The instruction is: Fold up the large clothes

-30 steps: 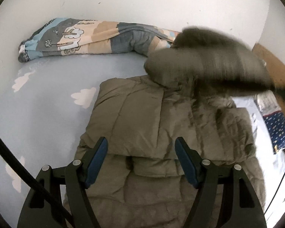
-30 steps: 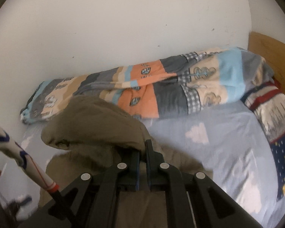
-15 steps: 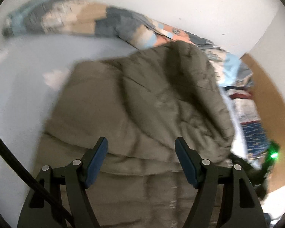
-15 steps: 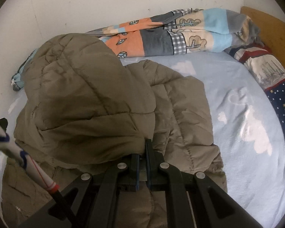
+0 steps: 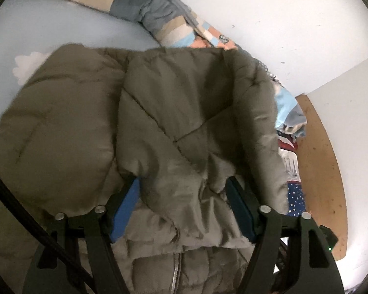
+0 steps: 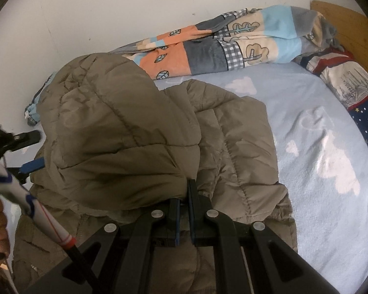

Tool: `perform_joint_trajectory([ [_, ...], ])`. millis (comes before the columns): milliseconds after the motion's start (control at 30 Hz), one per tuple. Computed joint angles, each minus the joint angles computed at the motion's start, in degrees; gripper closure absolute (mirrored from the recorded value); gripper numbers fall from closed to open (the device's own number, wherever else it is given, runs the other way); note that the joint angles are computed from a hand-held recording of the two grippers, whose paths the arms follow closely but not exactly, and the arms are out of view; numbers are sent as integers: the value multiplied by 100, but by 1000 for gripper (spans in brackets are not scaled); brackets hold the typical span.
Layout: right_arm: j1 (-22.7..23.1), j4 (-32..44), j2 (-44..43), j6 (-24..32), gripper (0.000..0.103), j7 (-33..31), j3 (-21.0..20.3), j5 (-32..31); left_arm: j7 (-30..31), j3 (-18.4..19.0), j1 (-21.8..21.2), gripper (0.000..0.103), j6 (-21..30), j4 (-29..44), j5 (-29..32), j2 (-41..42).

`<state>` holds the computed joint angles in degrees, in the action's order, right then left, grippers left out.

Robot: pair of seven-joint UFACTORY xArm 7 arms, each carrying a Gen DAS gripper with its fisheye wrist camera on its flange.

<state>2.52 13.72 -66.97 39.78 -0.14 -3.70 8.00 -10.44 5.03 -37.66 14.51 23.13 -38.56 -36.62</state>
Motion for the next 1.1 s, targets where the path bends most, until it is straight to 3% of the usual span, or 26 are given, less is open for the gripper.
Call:
perform_joint_trajectory([
  [33,-2,9,-5,17,97,1,-32,15,-56,-67,58,72,65,-3,62,5],
  [67,-13,21,-6,28,97,6,-57,26,-55,-86,30,78,105,4,75,23],
  [100,-37,32,9,26,97,2,-85,28,-135,-191,120,79,140,-16,140,-12],
  [233,-94,115,108,38,97,-32,-193,75,-1095,-1171,1020,85,571,-53,1151,-498],
  [400,-143,297,58,169,97,-83,-183,74,-2184,-2064,1784,85,1529,-16,2367,-1391],
  [500,-101,269,157,205,97,-82,-100,70,-2572,-2327,1982,85,1853,-69,2863,-1310],
  [567,-88,143,316,202,96,-15,81,12,-2634,-2301,2002,80,1797,-102,3088,-960],
  [667,-128,-80,252,81,94,118,300,-149,-2634,-1978,1750,78,1717,-172,3157,-835],
  [767,-62,25,223,254,91,15,91,-173,-2794,-1950,1785,56,1854,-167,3389,-1103],
  [800,-81,143,250,410,87,-19,-2,-168,-2936,-1998,1856,43,1925,-188,3466,-1263],
  [833,-105,220,257,525,78,-40,-79,-144,-3050,-2021,1873,39,1984,-253,3513,-1451],
  [900,-139,342,248,673,69,-88,-234,-50,-3372,-2134,2094,39,2135,-307,3695,-1850],
  [1033,-290,563,236,799,69,-66,-226,2,-3826,-2621,2623,39,2289,-242,4418,-2426],
  [1100,-338,624,147,724,69,-21,-193,32,-3709,-2690,2635,39,2082,-57,4683,-2204],
])
